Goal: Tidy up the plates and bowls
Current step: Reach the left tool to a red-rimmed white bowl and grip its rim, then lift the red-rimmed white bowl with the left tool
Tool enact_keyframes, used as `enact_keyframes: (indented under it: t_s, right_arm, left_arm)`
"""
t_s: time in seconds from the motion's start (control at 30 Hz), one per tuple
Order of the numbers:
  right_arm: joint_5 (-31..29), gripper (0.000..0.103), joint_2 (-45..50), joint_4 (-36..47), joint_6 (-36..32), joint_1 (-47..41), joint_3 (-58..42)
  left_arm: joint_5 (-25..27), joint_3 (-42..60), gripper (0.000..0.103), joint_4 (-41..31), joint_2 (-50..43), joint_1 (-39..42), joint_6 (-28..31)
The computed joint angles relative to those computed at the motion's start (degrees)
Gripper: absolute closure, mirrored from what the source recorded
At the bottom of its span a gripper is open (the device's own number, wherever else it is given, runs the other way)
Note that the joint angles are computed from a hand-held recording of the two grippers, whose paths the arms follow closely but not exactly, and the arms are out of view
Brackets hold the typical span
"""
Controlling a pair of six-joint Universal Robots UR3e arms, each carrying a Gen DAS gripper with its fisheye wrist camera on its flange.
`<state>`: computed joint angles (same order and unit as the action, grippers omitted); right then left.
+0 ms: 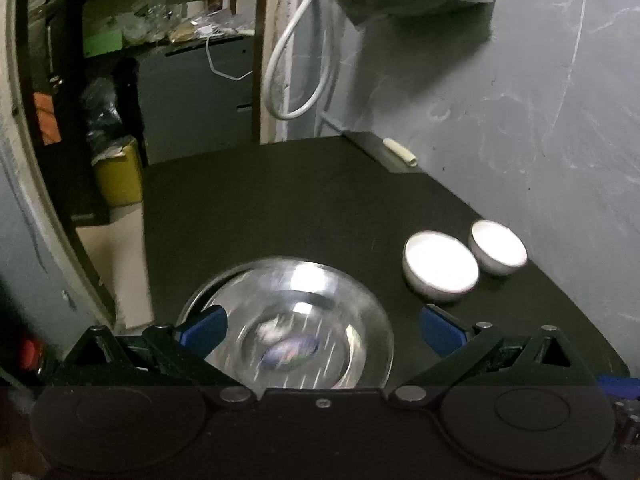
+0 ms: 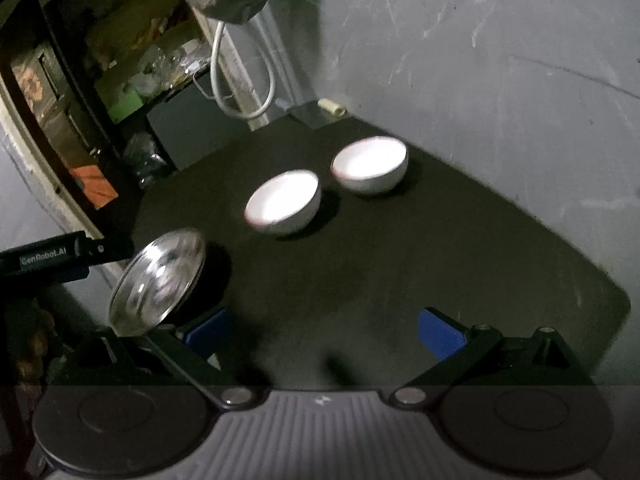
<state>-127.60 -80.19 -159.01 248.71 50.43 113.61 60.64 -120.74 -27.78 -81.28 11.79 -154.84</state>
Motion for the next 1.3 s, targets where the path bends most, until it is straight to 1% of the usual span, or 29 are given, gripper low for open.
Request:
enact_keyframes:
  t_s: [0.13, 0.27, 0.33, 0.37, 0.4, 0.5, 0.57, 0.7, 0.9, 0.97, 1.07, 1.13, 1.2, 1.27, 1.3]
  right_arm:
    - [5.28, 0.000, 0.07, -9.79, -7.43, -8.46, 3.81]
    - [11.17, 0.000, 2.23, -18.08, -14.19, -16.06, 5.18]
    - [14.25, 0.001, 3.79, -21.47, -16.40, -19.13, 5.31]
    - [15.88, 0.002, 4.58, -23.14, -17.36, -20.56, 5.42]
    - [17.27, 0.004, 5.16, -24.45, -18.17, -21.72, 5.56]
    - [21.05, 0.009, 7.55, -27.34, -20.12, -24.79, 5.20]
    - [23.27, 0.013, 8.50, -28.64, -20.70, -26.25, 5.19]
    - [26.52, 0.021, 10.59, -30.46, -21.88, -28.13, 4.36]
    - [28.83, 0.029, 12.15, -31.97, -22.76, -28.95, 3.51]
    - [29.50, 0.034, 12.58, -32.06, -23.09, -29.15, 3.16]
    - [30.23, 0.043, 12.99, -31.79, -23.57, -29.45, 2.67]
    - [30.50, 0.048, 13.15, -31.75, -23.63, -29.49, 2.55]
    - [30.91, 0.052, 13.36, -31.69, -23.77, -29.72, 2.41]
    - [31.03, 0.061, 13.64, -31.77, -23.56, -29.79, 2.35]
    - [31.31, 0.063, 13.65, -31.79, -23.40, -29.89, 2.42]
  left_arm:
    - [5.70, 8.36, 0.001, 6.47, -11.39, -8.05, -4.90]
    - [11.10, 18.03, 0.001, 7.88, -21.42, -14.18, -7.20]
    - [12.85, 22.55, 0.001, 7.43, -25.62, -16.30, -7.90]
    - [13.48, 24.94, 0.001, 6.85, -27.73, -17.23, -8.15]
    - [13.74, 26.63, 0.001, 6.29, -29.23, -17.78, -8.18]
    - [13.90, 33.20, 0.001, 1.46, -33.77, -19.24, -7.78]
    - [13.93, 35.44, 0.003, -0.04, -35.66, -19.82, -7.77]
    - [13.24, 38.63, 0.017, -3.64, -38.08, -20.35, -7.24]
    - [12.47, 38.54, 0.026, -4.71, -38.40, -20.68, -7.43]
    - [12.00, 38.86, 0.030, -5.37, -38.48, -20.63, -7.37]
    - [11.55, 40.17, 0.042, -6.83, -39.07, -20.77, -7.47]
    - [10.63, 40.59, 0.058, -8.07, -39.11, -20.53, -7.30]
    - [9.91, 41.11, 0.065, -9.29, -39.31, -20.50, -6.99]
    - [9.40, 41.02, 0.071, -9.66, -39.35, -20.56, -6.70]
    - [9.15, 41.09, 0.077, -9.98, -39.41, -20.60, -6.43]
